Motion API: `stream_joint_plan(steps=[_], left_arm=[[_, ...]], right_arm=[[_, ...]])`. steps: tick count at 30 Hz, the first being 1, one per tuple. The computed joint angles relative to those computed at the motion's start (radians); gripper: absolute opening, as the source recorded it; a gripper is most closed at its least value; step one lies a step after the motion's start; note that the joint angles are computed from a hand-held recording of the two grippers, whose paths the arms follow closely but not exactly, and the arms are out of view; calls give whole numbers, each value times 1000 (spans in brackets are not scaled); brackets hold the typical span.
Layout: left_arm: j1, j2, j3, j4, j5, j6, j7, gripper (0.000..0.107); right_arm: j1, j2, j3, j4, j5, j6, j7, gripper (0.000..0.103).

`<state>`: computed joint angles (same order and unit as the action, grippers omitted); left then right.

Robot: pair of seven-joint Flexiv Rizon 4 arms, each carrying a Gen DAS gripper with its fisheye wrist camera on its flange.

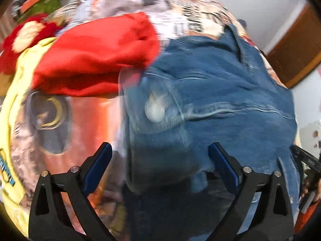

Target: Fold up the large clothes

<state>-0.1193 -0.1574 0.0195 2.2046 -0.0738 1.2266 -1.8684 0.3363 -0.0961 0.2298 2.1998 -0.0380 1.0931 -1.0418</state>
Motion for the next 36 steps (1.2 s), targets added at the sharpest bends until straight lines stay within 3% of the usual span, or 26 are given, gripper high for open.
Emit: stream_joint_plan(steps=[2, 6, 9, 13, 16, 19, 23, 29, 33, 35, 36], left_arm=[[23, 15, -9, 40, -74, 12, 35, 98], [80, 57, -114, 157, -557, 76, 337, 98], [53, 66, -74, 151, -592, 105, 348, 98], [59, 45, -73, 112, -682, 98, 460, 98], [77, -10, -82, 58, -731, 49, 516, 98], [100, -74, -130, 9, -866, -22, 644, 98], [100, -164, -144, -70, -884, -87, 689, 99], [121, -237, -169, -147, -906, -95, 745, 99], [129, -277, -162, -198, -867, -113, 711, 99], [101, -283, -132, -212, -781, -74, 651, 80], [90, -282, -127, -211, -749, -50, 622, 77]], right_arm=[[4, -4, -3, 4, -18, 4, 14, 69], [5, -4, -2, -1, -25, -12, 21, 69], [-1, -7, 0, -25, 7, -40, -7, 69], [-10, -11, -14, -27, -1, 5, 16, 69], [-18, -14, -27, -31, -26, 21, 45, 69], [-34, -32, -34, -51, -11, 34, 43, 69], [-48, -81, -39, -102, 9, 17, 33, 69], [-94, -178, -6, -214, 137, 25, -82, 69], [-90, -228, -19, -265, 132, 52, -83, 64], [-77, -251, -38, -280, 100, 73, -54, 57], [-72, -259, -45, -282, 81, 88, -46, 55]])
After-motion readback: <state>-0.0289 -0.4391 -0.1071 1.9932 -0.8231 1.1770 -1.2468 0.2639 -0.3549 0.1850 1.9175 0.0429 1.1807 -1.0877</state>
